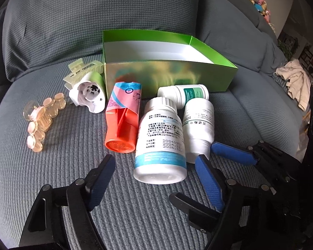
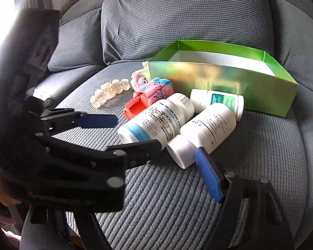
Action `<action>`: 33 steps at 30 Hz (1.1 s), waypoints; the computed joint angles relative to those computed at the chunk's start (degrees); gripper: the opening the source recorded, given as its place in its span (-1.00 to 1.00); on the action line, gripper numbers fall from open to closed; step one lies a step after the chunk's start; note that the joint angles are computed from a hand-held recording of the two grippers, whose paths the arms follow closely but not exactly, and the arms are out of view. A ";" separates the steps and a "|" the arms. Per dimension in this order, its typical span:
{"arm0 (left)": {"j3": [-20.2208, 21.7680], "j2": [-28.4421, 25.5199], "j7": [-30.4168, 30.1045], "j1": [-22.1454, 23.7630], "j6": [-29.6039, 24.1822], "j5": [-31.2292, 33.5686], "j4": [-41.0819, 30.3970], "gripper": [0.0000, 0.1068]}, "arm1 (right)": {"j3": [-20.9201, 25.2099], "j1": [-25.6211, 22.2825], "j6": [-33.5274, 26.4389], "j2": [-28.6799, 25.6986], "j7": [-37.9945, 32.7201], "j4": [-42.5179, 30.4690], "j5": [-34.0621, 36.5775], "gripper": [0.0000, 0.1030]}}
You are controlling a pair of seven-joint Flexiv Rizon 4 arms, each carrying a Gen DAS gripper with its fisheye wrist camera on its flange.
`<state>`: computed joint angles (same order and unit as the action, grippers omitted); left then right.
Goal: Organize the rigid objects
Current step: 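Grasp the white blue-labelled bottle with the left tool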
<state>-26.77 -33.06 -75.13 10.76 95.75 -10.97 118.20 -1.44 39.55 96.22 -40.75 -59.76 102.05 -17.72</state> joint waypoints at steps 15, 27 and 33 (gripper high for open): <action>-8.69 -3.26 3.29 7.79 -1.05 0.75 0.46 0.01 | 4.44 -2.64 -1.48 -0.25 0.28 0.48 0.29 0.51; -10.88 -2.96 2.67 10.50 2.59 3.98 3.19 0.00 | 13.92 -10.46 0.31 -0.65 -1.32 0.88 0.68 0.49; -12.49 -0.61 1.21 14.91 2.70 7.18 6.60 0.00 | 25.67 -19.60 -2.49 -2.44 -4.47 -0.05 1.11 0.51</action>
